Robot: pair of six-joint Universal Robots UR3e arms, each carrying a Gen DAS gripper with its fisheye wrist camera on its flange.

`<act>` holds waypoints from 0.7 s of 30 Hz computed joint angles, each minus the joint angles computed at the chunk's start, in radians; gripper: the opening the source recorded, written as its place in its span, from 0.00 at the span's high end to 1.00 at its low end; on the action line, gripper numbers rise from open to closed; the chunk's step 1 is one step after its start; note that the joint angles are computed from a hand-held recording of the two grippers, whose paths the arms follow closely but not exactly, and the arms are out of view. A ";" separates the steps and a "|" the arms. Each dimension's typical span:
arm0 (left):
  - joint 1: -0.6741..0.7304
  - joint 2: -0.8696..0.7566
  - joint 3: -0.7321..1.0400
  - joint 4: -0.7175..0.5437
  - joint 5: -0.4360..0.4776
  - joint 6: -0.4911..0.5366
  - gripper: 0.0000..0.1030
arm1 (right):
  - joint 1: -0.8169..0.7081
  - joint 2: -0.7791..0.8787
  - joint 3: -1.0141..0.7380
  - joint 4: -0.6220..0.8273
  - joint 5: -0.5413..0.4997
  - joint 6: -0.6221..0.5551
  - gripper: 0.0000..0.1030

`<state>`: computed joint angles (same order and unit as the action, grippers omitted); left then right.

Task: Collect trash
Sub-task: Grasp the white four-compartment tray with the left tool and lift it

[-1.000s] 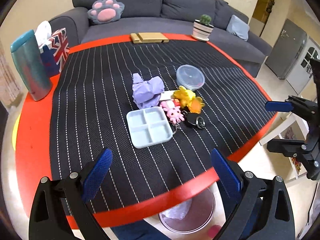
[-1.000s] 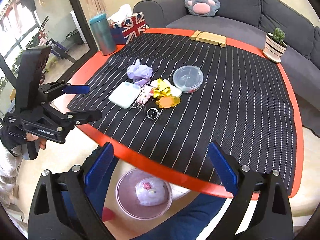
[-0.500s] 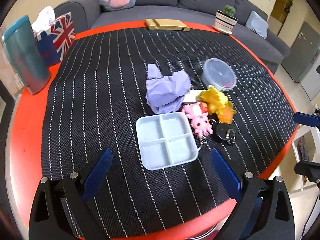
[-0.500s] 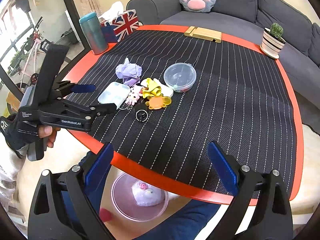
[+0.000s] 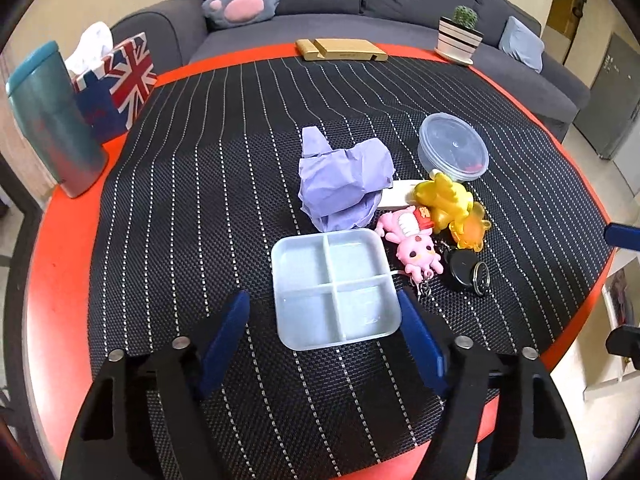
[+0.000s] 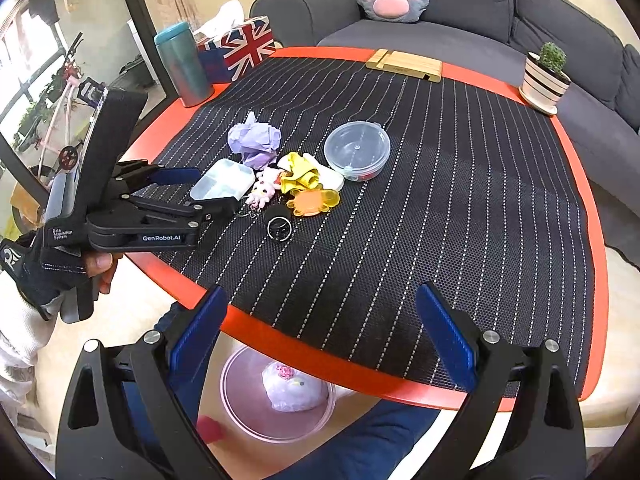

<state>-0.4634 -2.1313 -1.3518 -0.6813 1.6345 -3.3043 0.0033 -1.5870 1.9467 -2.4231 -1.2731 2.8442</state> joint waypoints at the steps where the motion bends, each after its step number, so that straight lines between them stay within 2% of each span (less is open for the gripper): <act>1: -0.001 0.001 -0.001 0.001 0.005 0.001 0.41 | 0.003 0.004 -0.004 0.000 -0.002 0.001 0.09; 2: 0.001 0.005 -0.003 0.001 0.005 0.003 0.45 | 0.005 0.005 -0.005 0.000 -0.003 0.001 0.09; 14: 0.009 0.071 -0.050 0.014 -0.034 0.052 0.45 | 0.019 0.068 -0.096 0.020 -0.024 0.011 0.09; 21: 0.013 0.126 -0.078 0.009 -0.047 0.081 0.45 | 0.043 0.184 -0.287 0.094 -0.064 0.035 0.09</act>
<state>-0.4501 -2.0056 -1.4299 -0.6720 1.5878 -3.2229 0.0462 -1.4031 1.6596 -2.3291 -1.3376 2.8794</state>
